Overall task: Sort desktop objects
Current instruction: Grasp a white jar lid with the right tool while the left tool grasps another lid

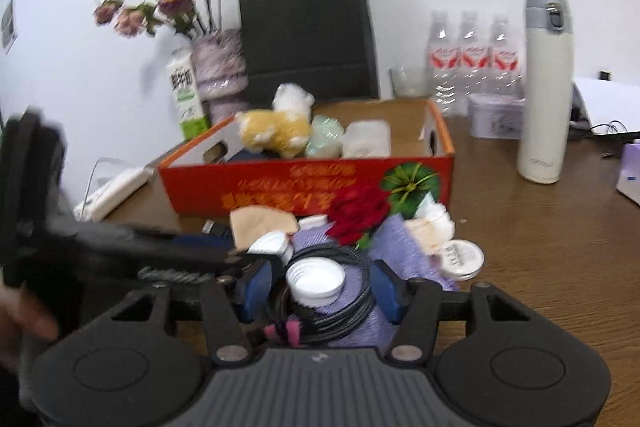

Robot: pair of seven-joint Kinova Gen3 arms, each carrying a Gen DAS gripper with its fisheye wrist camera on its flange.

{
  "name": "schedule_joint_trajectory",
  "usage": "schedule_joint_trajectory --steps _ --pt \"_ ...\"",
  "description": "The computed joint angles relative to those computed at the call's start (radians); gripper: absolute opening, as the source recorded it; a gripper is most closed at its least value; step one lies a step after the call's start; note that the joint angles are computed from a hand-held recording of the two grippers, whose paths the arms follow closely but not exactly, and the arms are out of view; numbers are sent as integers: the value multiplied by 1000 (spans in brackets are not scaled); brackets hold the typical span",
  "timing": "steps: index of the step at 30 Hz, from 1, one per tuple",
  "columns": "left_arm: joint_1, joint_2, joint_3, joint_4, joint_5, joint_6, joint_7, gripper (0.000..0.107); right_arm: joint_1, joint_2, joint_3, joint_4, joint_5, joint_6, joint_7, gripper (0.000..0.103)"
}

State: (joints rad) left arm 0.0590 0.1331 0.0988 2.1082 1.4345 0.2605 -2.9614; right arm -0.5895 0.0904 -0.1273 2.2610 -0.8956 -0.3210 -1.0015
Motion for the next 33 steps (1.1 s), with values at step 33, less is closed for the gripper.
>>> schedule_joint_trajectory --steps 33 --pt "-137 -443 -62 353 60 113 -82 41 -159 -79 -175 55 -462 -237 305 39"
